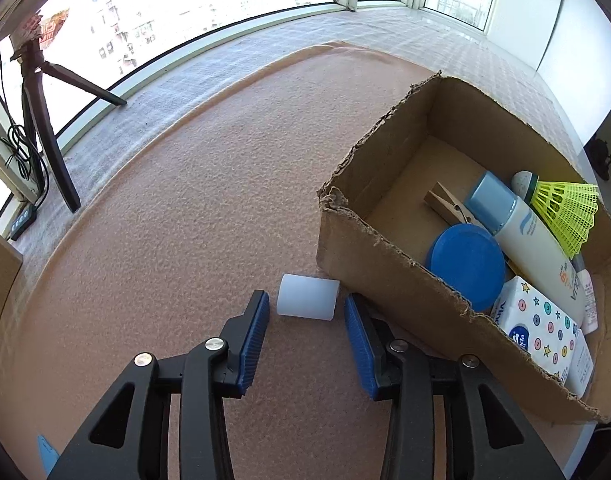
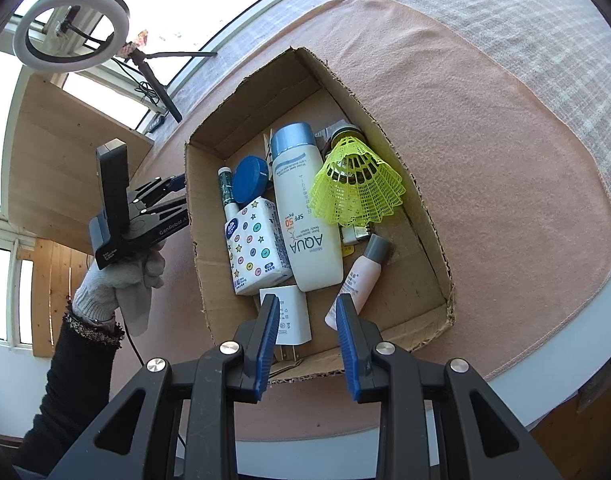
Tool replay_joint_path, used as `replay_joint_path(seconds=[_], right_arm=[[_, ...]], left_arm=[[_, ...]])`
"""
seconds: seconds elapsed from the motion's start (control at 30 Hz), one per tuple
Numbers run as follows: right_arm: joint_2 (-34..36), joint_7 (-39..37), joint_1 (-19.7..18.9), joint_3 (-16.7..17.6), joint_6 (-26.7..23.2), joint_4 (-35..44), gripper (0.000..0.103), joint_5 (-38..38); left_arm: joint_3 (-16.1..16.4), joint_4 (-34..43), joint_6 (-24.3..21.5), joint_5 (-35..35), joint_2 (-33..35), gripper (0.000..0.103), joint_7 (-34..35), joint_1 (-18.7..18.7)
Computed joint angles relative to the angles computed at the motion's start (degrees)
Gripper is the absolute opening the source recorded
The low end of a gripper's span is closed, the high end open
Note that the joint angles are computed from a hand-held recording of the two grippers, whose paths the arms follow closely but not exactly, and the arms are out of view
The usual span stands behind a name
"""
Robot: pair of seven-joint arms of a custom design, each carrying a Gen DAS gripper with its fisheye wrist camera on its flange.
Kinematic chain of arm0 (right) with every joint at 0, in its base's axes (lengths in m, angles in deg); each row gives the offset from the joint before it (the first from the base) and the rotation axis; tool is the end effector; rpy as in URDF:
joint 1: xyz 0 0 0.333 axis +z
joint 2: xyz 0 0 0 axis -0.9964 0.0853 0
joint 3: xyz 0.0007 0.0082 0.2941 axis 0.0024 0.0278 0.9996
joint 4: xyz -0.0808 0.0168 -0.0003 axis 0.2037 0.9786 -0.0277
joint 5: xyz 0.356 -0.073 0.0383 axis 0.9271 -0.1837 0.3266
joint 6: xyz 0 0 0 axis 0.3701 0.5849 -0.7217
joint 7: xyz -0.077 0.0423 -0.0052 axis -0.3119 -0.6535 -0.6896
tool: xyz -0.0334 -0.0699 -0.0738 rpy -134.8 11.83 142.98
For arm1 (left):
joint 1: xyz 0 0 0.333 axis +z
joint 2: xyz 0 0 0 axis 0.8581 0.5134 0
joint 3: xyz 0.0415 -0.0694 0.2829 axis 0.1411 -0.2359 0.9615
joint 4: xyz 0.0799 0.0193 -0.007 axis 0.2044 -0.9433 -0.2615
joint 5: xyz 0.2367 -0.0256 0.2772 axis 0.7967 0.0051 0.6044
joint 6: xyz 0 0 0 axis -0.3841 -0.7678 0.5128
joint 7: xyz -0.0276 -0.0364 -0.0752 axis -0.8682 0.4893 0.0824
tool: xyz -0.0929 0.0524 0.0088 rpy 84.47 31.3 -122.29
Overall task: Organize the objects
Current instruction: 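Grasp the small white plastic cylinder with the left gripper and lift it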
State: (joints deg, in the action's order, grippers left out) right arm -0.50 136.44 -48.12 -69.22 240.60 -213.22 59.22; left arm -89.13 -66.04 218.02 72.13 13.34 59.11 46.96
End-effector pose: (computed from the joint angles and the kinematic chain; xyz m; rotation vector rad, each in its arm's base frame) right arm 0.3246 0.3761 0.3421 -1.5390 2.1213 0.2195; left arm 0.5486 -0.3068 0.2785 -1.3486 2.5273 -0.6495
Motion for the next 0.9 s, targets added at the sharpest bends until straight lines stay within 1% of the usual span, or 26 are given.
replay_joint_path(seconds=[0.03,0.2,0.27,0.37,0.43,0.5,0.53,0.57,0.6,0.67,0.73,0.77,0.8,0.83,0.87,0.9], right_arm=[[0.1,0.5,0.0,0.0,0.1,0.0,0.027,-0.3],[0.1,2.2,0.1,-0.2,-0.4,0.3,0.027,-1.9],[0.1,2.6,0.1,-0.2,-0.5,0.7,0.027,-2.7],[0.5,3.3,0.1,-0.4,-1.2,1.9,0.027,-4.5],[1.1,1.8,0.1,-0.3,-1.5,3.0,0.027,-3.8],[2.1,0.6,0.2,-0.4,-2.0,4.7,0.027,-3.9],[2.9,-0.3,0.3,-0.5,-2.2,5.8,0.027,-3.9],[3.7,-1.8,0.4,-0.3,-2.6,7.1,0.027,-3.3],[4.6,-3.6,0.4,-0.2,-3.3,8.6,0.027,-2.7],[7.1,-6.8,0.7,-0.2,-5.1,12.6,0.027,-2.4],[10.3,-9.8,1.2,-0.5,-7.1,17.6,0.027,-2.6],[12.2,-11.5,1.5,-0.6,-8.1,20.5,0.027,-2.8],[14.0,-13.2,1.8,-0.6,-8.9,23.3,0.027,-2.7],[16.3,-15.6,1.6,-0.1,-9.5,26.3,0.027,-1.7],[18.9,-19.0,0.8,1.2,-9.9,29.7,0.027,0.4],[21.5,-22.1,0.3,2.3,-10.3,33.1,0.027,2.2]], left_arm=[[0.0,0.0,0.6,-0.1,0.1,0.029,-0.2,0.0],[1.8,-0.7,1.6,1.8,-0.4,0.027,-2.1,-1.7],[1.1,-1.4,1.7,1.4,-0.8,0.027,-2.2,-0.9],[1.8,-4.4,2.7,1.7,-2.8,0.027,-4.0,-1.0],[3.4,-7.0,3.4,2.8,-4.8,0.027,-6.1,-1.9],[4.2,-11.1,5.0,3.5,-7.5,0.027,-8.0,-1.8],[5.2,-12.9,5.3,4.2,-8.9,0.027,-9.5,-2.3],[6.4,-15.1,5.5,5.0,-10.5,0.027,-11.4,-2.8],[6.9,-17.2,5.9,5.5,-11.9,0.027,-12.7,-2.7],[7.0,-22.0,7.2,5.6,-15.1,0.027,-14.6,-1.3],[8.7,-26.6,8.5,7.4,-18.3,0.027,-18.4,-1.1],[7.4,-28.9,9.1,5.9,-19.8,0.027,-18.0,1.0],[5.1,-31.6,10.1,1.2,-21.4,0.027,-15.3,3.6],[4.8,-33.9,10.8,0.5,-23.0,0.027,-16.2,4.8],[6.6,-36.0,11.6,3.6,-24.6,0.027,-20.0,4.6],[8.7,-38.2,12.5,4.8,-26.2,0.027,-22.0,3.7]])
